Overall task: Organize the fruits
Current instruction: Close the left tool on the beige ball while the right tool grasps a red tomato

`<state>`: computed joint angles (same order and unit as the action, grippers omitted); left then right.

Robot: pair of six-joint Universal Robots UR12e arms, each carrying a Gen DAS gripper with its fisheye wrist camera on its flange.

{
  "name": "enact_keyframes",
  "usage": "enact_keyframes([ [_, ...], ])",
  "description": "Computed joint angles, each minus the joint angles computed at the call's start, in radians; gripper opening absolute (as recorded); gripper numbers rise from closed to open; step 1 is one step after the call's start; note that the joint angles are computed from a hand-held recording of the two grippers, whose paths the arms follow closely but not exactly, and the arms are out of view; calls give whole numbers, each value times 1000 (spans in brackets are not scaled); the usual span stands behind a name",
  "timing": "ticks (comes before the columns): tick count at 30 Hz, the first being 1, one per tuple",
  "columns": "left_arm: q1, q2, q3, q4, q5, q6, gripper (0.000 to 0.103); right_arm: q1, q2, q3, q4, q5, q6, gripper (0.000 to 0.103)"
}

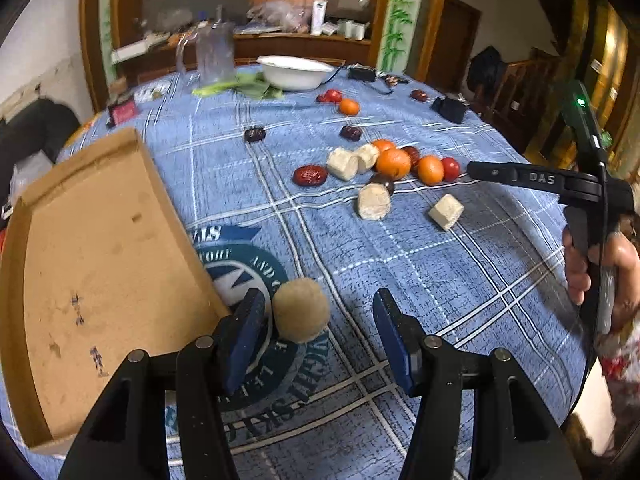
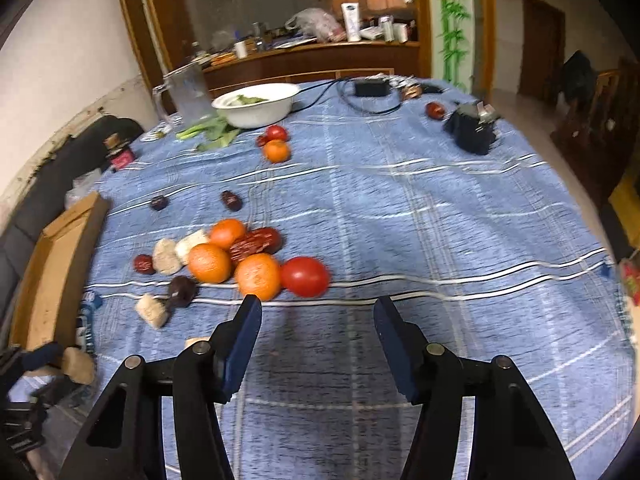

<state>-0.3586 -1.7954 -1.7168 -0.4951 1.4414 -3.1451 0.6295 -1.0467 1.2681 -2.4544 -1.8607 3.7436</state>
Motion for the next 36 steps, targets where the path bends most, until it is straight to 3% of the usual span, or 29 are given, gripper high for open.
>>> enact_keyframes([
  [1,2,-2,4,-14,-20,20,56,2,3,-2,-2,-3,-8,62],
  [6,-14,-17,21,-21,20,77,56,4,17,-28,48,-82,-11,62],
  [10,-16,-26,34,-40,31,108,51,-7,32,-47,73,-77,-28,62],
  [14,-9,-25,33,-47,28,104,36,-25,44,-52,40,-8,-48,56],
  [18,-1,-25,33,-45,9,94,35,-45,53,-51,3,74,-36,51],
  [21,-13,-30,35,-37,48,105,34,-52,47,-33,-42,130,-21,33],
  [22,-18,-31,35,-31,68,105,31,-50,49,-35,-42,129,-24,31],
  [30,-11,-20,20,-12,39,85,31,-36,42,-25,-46,89,-31,30],
  [36,-4,0,-3,65,15,40,31,-20,10,16,-85,43,-24,30],
])
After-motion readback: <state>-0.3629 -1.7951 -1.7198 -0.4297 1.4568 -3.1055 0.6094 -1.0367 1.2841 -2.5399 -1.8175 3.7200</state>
